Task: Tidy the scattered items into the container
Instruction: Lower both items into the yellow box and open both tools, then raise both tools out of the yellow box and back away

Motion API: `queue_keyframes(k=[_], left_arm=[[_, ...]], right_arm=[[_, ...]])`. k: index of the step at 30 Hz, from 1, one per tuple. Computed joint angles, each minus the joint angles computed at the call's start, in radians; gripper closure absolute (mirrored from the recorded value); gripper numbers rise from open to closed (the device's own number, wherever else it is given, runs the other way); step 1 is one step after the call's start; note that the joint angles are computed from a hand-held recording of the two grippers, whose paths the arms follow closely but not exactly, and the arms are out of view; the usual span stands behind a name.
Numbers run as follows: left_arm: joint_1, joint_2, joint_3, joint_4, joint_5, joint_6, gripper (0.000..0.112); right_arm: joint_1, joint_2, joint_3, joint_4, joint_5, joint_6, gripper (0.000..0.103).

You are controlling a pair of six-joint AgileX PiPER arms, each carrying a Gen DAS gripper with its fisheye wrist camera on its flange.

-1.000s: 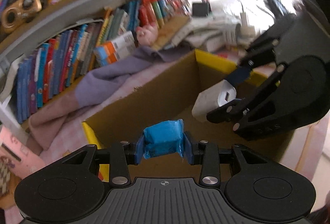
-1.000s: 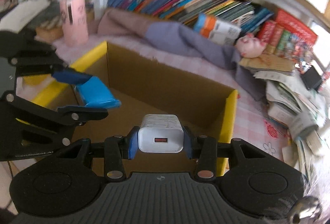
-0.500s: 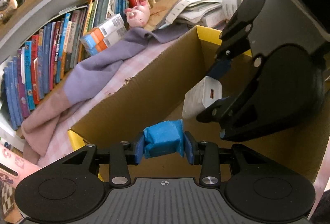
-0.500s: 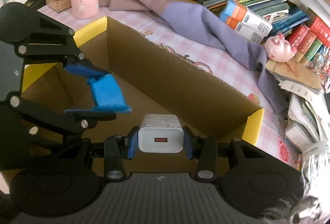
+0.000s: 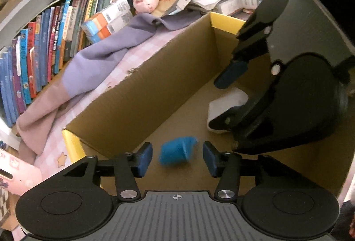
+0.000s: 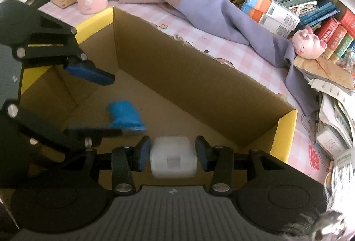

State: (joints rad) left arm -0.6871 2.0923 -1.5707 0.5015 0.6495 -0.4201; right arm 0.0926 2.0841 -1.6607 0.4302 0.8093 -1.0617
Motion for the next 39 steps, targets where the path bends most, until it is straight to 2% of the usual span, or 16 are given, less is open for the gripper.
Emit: queue_keyframes(k=[5, 12, 15, 22, 27, 39], left_arm=[[-0.008, -0.008, 0.009, -0.021, 0.008, -0.017, 0.061], [-0.023, -0.005, 0.004, 0.065, 0.047, -0.133, 0.027], [-0.046, -0.039, 0.065, 0.159, 0.005, -0.219, 0.022], [-0.088, -0.112, 0.162, 0.290, -0.009, -0.385, 0.021], [-0.129, -0.202, 0.274, 0.450, -0.015, -0.584, 0.021], [-0.214, -0.489, 0.583, 0.753, -0.002, -1.106, 0.018]], right_arm=[[-0.012, 0.003, -0.007, 0.027, 0.026, -0.041, 0.056], [-0.016, -0.014, 0.020, 0.059, -0.010, -0.051, 0.053], [-0.034, -0.026, 0.030, 0.101, -0.007, -0.057, 0.051], [-0.068, -0.121, 0.118, 0.193, -0.036, -0.068, 0.050], [-0.091, -0.211, 0.216, 0.286, -0.071, -0.094, 0.049], [-0.115, -0.522, 0.600, 0.577, -0.261, -0.228, 0.047]])
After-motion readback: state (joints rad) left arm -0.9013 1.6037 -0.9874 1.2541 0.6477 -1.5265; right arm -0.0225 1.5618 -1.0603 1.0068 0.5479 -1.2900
